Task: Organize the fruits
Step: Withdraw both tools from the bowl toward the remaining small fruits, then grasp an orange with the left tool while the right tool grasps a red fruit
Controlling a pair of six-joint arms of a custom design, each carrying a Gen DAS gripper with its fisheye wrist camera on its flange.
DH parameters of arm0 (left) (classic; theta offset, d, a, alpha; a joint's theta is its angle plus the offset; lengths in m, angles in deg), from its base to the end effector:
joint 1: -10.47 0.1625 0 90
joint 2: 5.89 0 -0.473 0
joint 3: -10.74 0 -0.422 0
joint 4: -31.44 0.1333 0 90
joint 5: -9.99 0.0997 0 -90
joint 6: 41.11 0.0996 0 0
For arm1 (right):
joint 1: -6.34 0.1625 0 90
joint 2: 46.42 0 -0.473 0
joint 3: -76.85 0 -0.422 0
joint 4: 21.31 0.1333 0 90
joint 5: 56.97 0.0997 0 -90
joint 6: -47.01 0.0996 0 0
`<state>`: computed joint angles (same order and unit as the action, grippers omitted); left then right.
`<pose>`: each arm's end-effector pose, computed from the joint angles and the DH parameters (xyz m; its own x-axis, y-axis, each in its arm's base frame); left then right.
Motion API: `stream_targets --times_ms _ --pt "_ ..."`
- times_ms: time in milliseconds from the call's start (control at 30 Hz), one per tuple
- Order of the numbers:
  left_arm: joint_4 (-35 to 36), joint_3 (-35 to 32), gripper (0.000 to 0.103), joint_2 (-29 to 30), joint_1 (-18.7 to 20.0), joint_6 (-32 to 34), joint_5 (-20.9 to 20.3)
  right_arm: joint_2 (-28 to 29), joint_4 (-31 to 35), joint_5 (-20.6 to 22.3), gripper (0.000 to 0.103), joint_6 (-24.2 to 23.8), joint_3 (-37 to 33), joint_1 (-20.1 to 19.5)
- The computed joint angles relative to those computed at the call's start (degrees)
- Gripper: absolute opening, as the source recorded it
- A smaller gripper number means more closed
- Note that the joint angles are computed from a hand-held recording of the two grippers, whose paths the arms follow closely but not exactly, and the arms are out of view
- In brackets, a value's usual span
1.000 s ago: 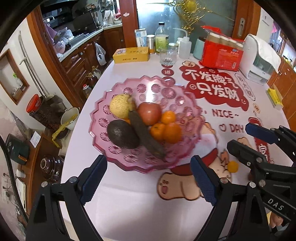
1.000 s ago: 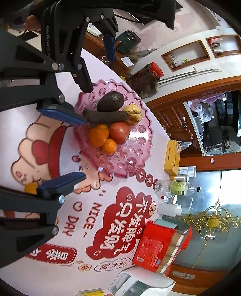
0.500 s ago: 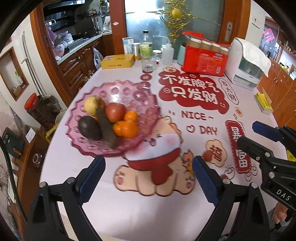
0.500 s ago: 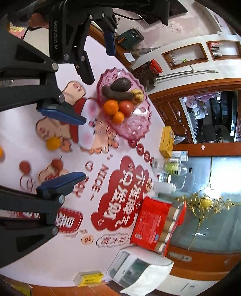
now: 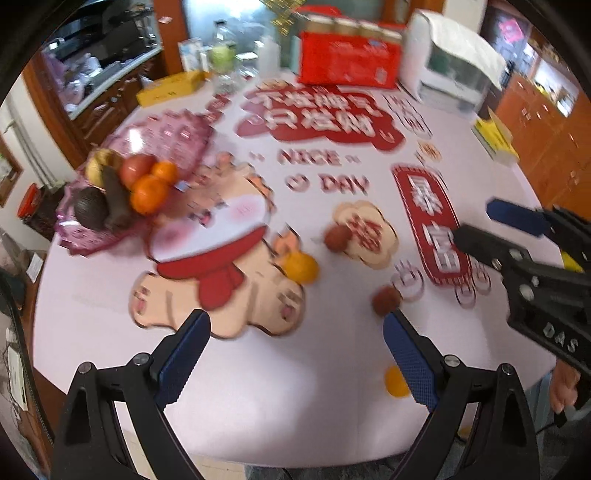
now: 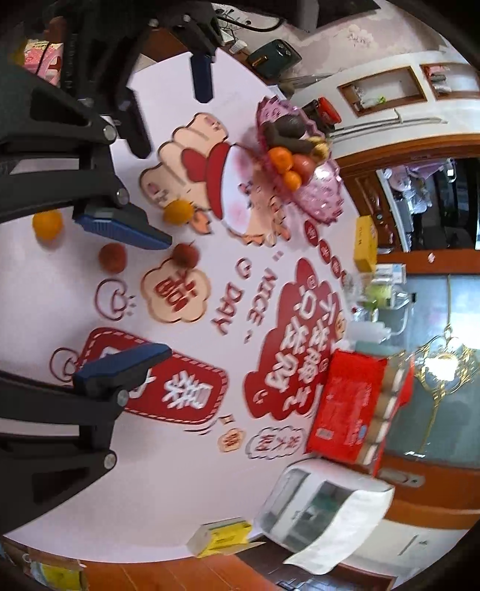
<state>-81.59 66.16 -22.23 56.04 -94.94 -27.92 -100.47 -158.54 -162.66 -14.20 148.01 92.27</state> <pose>-0.4510 -0.7627 -0.0568 -0.7119 -0.2082 -0.6707 0.1661 0.8780 -0.4489 0.0482 -0.8209 0.3883 -0.5117 -0.6580 0.5524 -0.8036 0.5940 -0.0367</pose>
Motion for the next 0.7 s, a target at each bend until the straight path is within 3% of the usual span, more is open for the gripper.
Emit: stream_targets --times_ms 333,700 --pt "-5.79 -2.01 0.093 4.78 0.62 6.66 -9.18 0.55 1.08 -2.07 0.053 1.55 -0.06 -2.65" --pt "-11.16 -2.75 0.034 7.15 2.57 9.81 -19.98 0.46 2.11 -3.59 0.053 1.46 0.88 -3.99"
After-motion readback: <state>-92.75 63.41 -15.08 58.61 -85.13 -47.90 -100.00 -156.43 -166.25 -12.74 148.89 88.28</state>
